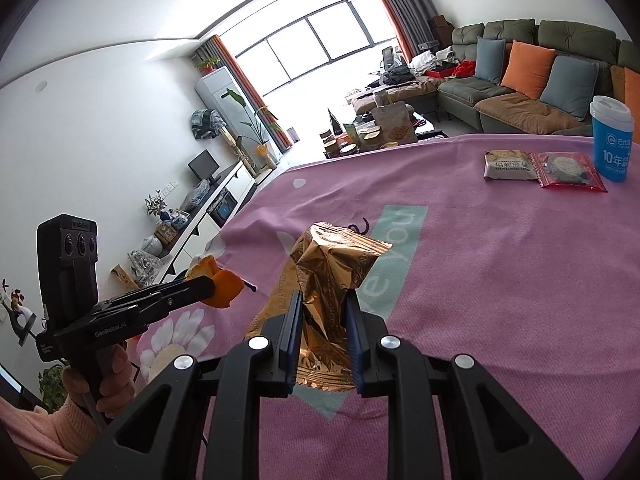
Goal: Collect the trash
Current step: 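Carry the orange peel and gold foil wrapper from the bedspread to the teal bin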
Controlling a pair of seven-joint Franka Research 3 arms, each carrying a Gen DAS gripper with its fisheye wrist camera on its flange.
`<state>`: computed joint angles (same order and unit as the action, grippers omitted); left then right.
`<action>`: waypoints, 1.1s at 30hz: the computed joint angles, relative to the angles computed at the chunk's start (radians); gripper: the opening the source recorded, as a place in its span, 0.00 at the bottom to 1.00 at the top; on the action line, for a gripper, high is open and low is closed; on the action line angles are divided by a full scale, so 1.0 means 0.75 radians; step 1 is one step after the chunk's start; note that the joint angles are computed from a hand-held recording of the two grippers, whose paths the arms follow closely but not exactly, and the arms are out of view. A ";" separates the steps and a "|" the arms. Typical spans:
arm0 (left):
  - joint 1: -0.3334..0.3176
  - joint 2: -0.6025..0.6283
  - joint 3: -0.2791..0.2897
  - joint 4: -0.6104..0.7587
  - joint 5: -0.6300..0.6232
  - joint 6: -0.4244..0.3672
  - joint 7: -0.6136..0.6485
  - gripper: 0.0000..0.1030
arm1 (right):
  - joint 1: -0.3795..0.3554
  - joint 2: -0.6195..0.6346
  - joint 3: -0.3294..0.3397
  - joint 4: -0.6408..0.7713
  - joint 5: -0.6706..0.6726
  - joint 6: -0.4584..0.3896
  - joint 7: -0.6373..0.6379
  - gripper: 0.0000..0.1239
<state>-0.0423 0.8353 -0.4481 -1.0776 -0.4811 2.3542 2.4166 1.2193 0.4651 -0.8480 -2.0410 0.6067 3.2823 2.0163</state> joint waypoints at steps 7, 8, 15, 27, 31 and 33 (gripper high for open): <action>0.044 -0.055 -0.012 -0.093 -0.038 0.048 0.021 0.23 | -0.088 0.003 0.097 0.053 -0.040 -0.005 -0.001 0.15; 0.051 -0.061 -0.014 -0.104 -0.044 0.050 0.024 0.23 | -0.101 0.003 0.112 0.060 -0.047 -0.006 -0.001 0.15; 0.086 -0.103 -0.012 -0.169 -0.082 0.073 0.036 0.23 | -0.171 0.017 0.185 0.116 -0.109 -0.017 0.021 0.15; 0.127 -0.146 -0.008 -0.245 -0.115 0.140 0.059 0.23 | -0.291 0.035 0.303 0.200 -0.214 -0.038 0.052 0.15; 0.142 -0.156 -0.010 -0.262 -0.125 0.152 0.066 0.23 | -0.335 0.044 0.348 0.231 -0.249 -0.044 0.061 0.15; 0.148 -0.160 -0.010 -0.267 -0.130 0.155 0.068 0.23 | -0.367 0.049 0.379 0.252 -0.267 -0.050 0.063 0.15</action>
